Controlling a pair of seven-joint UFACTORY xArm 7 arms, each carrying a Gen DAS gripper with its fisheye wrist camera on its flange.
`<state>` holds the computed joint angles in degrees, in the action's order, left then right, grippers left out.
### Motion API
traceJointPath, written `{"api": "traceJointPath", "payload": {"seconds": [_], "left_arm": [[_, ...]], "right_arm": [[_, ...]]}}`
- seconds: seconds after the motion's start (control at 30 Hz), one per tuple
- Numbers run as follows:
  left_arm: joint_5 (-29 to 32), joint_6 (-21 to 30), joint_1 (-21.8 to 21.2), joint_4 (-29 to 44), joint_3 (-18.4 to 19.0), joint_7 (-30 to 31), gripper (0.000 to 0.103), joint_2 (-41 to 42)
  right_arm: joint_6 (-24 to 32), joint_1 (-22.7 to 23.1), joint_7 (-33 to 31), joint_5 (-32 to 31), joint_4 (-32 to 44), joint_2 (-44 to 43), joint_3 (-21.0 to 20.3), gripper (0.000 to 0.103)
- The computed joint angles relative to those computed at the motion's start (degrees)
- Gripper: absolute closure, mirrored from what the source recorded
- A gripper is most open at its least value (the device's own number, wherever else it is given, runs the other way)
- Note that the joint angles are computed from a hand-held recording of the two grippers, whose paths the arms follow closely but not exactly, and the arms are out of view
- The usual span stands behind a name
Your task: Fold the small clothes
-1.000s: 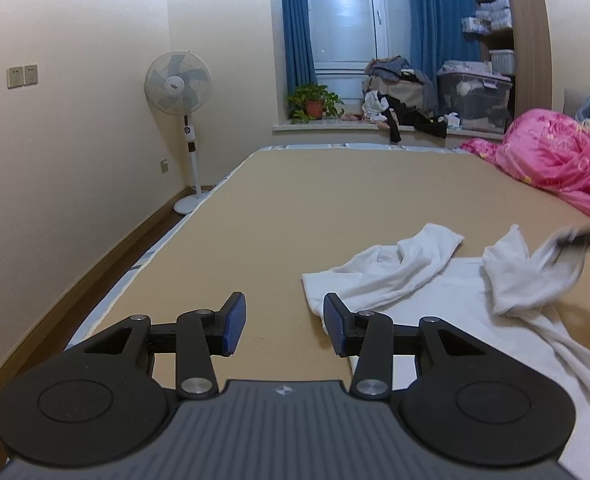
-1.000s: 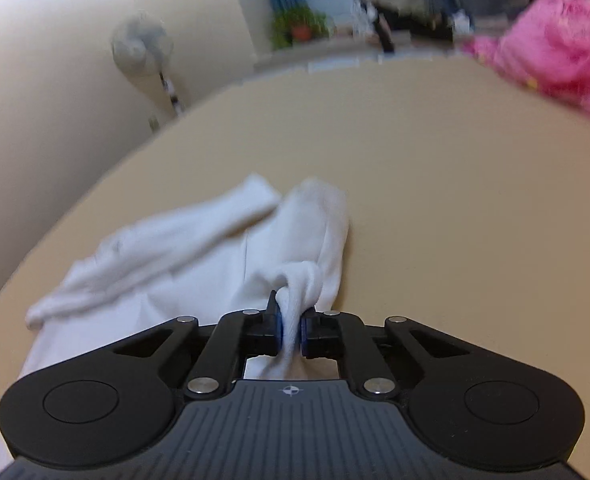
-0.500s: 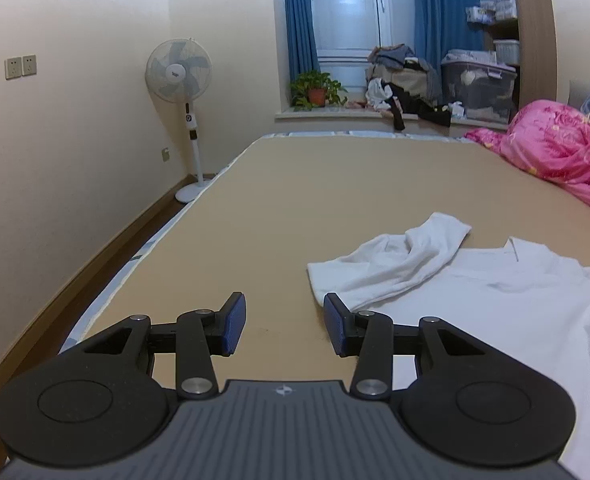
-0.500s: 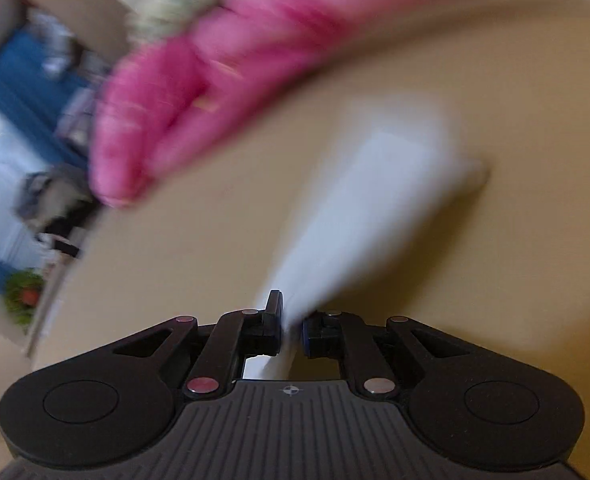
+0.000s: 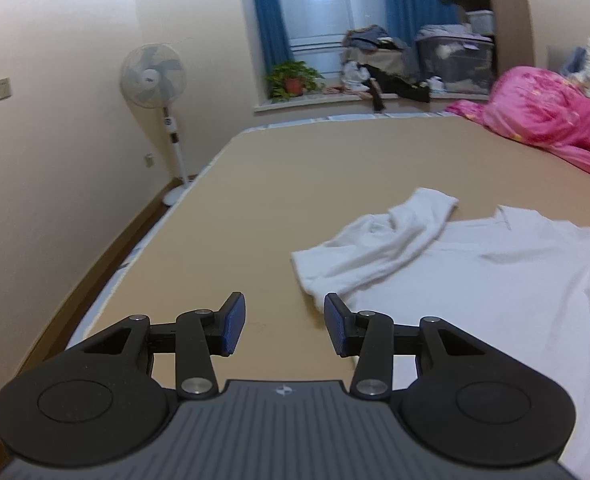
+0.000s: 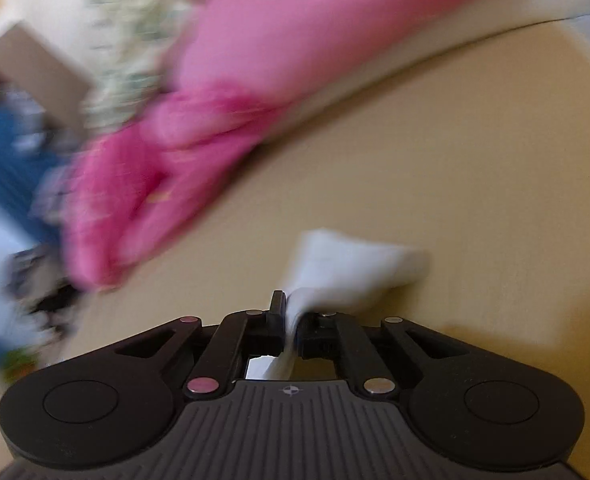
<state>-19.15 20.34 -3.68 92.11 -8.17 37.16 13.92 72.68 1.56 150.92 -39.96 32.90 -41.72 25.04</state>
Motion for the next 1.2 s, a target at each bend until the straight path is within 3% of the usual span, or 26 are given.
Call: {"api": "traceJointPath", "payload": {"seconds": [0.03,0.13,0.2,0.27,0.37,0.47,0.53,0.63,0.73,0.8,0.9,0.93,0.97,1.0,1.03,1.07,1.13,1.2], "left_arm": [[-1.1,0.1,0.5,-0.4,-0.8,1.8,0.051,-0.2],[-5.2,1.0,1.5,-0.9,-2.3,6.4,0.049,-0.8],[-8.1,1.6,1.9,-1.1,-2.7,8.8,0.049,-1.3],[-10.2,1.8,1.9,-1.7,-2.7,10.7,0.049,-1.9],[-8.4,0.3,0.5,-3.0,-1.0,9.5,0.049,-2.7],[-3.6,-0.1,-1.0,-4.3,1.0,5.5,0.049,-3.8],[-0.3,6.7,-1.5,-1.7,2.7,-2.4,0.049,-3.4],[-3.5,19.2,0.0,0.8,2.9,-9.9,0.05,-3.2],[-3.1,23.7,0.2,-4.5,3.4,-13.2,0.051,-5.7],[2.0,25.7,-0.5,-8.9,4.2,-14.6,0.052,-7.5],[9.1,30.7,-1.1,-10.0,4.8,-13.8,0.052,-7.7],[11.0,31.1,-1.3,-11.2,4.9,-13.7,0.055,-8.0],[12.0,32.2,-1.3,-10.9,5.1,-14.1,0.058,-7.6],[11.5,33.3,-1.0,-10.3,5.2,-14.1,0.061,-7.2],[10.0,34.4,-0.6,-9.5,5.2,-13.4,0.075,-6.9],[8.7,35.3,-0.3,-8.8,5.2,-12.6,0.099,-6.7],[7.6,35.5,0.0,-8.6,5.1,-11.6,0.098,-7.2],[5.5,33.1,0.3,-11.0,5.1,-8.7,0.099,-10.0]], "right_arm": [[2.3,0.4,-0.5,4.1,1.4,1.0,-0.8,0.085],[6.9,1.7,-5.3,7.9,6.7,4.1,-0.9,0.085],[11.2,2.2,-10.2,4.3,13.9,8.3,1.6,0.085],[12.0,3.6,-14.1,-0.6,20.7,12.2,3.7,0.085],[3.3,7.9,-20.2,-7.6,26.7,16.4,4.1,0.082],[-10.7,14.1,-26.2,-7.3,30.7,21.4,1.7,0.076],[-12.5,15.9,-29.8,-5.4,35.0,26.3,3.7,0.075],[-7.8,20.8,-33.8,-1.9,42.6,34.8,5.4,0.072],[-8.2,24.4,-33.2,1.2,43.8,39.2,5.1,0.067],[-7.5,26.6,-36.1,3.9,45.2,42.7,4.4,0.067],[-2.1,30.9,-39.3,6.1,51.5,50.0,4.4,0.067],[-0.6,32.2,-40.1,4.9,52.6,51.0,4.0,0.066],[1.1,33.4,-41.8,3.8,55.8,53.1,3.1,0.073],[1.8,34.4,-42.4,3.2,56.6,53.6,2.7,0.094],[0.8,35.0,-42.0,3.0,56.0,53.0,2.1,0.098],[-0.2,35.7,-40.0,2.8,55.1,52.1,1.3,0.098],[0.5,37.1,-36.2,2.8,54.2,49.9,-0.3,0.099],[5.3,40.5,-29.2,0.4,54.8,48.2,-1.0,0.1]]}}
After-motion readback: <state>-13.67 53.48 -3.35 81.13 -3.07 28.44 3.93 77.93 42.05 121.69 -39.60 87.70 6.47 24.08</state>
